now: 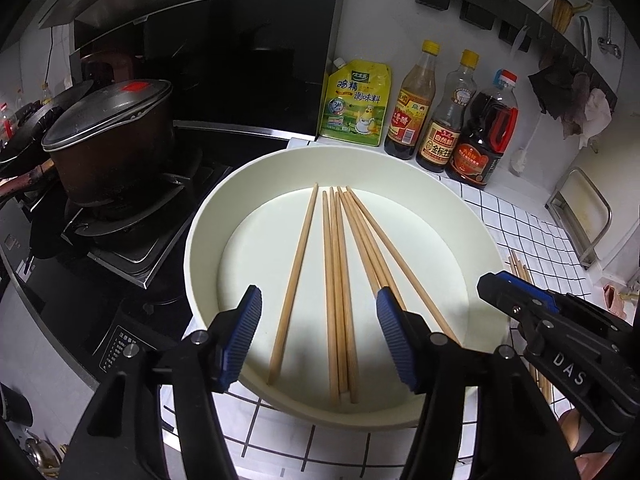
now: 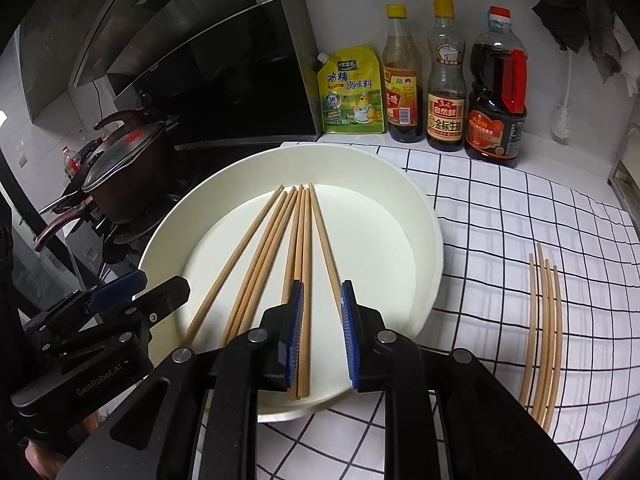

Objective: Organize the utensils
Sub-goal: 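Move both open tools back to the chopstick bundle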

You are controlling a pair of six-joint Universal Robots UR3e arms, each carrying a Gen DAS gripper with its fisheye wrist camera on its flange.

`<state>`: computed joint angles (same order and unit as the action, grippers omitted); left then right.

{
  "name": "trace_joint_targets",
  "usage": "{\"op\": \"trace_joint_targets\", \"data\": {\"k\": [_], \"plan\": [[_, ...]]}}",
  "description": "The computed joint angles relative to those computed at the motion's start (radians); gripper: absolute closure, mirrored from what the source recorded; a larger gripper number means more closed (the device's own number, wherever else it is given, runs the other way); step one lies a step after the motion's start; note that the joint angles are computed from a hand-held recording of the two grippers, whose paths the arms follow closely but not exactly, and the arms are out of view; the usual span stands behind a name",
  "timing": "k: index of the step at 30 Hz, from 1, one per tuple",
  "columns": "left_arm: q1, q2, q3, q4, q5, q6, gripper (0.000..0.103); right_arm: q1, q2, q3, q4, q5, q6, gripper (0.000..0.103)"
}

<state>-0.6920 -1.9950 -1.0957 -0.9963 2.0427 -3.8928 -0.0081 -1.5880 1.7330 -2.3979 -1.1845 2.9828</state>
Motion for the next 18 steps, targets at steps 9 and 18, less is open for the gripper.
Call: {"op": "trace_joint_targets", "data": {"k": [9,18], "plan": [[-0.053,-0.034,0.061,-0.026,0.024,-0.014,0.040,-0.057,-0.122,0.095,0.014,-0.009,-0.032,0.077],[-0.112,-0.124,0.210,-0.083,0.037,-0.027,0.035,-0.209,-0.264,0.203,0.077,0.054,-0.099,0.068]]}}
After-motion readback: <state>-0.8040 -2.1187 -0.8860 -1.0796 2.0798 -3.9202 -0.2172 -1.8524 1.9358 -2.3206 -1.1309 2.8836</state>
